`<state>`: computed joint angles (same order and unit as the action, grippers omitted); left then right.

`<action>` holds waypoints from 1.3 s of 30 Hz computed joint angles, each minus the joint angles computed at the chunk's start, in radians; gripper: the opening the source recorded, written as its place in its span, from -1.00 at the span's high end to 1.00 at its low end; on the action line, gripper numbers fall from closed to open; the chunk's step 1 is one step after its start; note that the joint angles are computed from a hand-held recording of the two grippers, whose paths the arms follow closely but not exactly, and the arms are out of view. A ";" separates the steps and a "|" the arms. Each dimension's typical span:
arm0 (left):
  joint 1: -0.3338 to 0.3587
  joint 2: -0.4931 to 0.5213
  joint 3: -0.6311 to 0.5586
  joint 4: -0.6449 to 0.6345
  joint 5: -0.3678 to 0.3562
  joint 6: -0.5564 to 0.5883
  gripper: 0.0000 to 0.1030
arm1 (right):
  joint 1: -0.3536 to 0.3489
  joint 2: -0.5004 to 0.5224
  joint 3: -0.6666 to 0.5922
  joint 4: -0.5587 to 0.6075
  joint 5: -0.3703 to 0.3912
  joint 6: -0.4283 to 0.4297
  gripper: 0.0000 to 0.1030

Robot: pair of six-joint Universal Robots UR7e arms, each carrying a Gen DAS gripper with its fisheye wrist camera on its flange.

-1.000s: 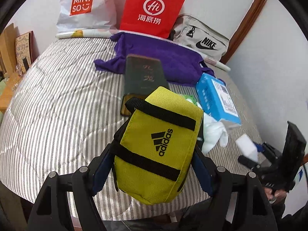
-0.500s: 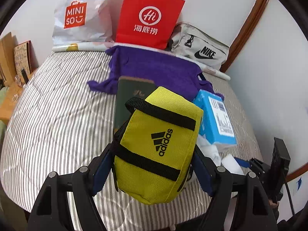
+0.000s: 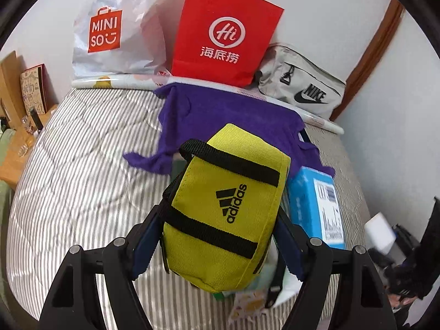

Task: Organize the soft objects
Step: 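Carry the pouch with the left tool while the right tool carries the sponge onto the purple towel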

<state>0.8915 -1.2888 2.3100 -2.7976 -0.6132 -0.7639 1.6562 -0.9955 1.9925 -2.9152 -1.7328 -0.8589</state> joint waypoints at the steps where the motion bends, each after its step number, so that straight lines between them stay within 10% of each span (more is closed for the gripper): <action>1: 0.013 0.002 -0.016 0.002 -0.005 0.013 -0.47 | 0.008 0.012 -0.025 0.005 0.005 0.011 -0.45; 22: 0.298 0.204 -0.419 0.051 -0.148 0.272 -0.47 | 0.100 0.416 -0.595 0.155 -0.160 0.111 -0.46; 39: 0.388 0.349 -0.663 0.206 -0.141 0.302 -0.48 | 0.080 0.608 -0.857 0.344 -0.269 0.141 -0.46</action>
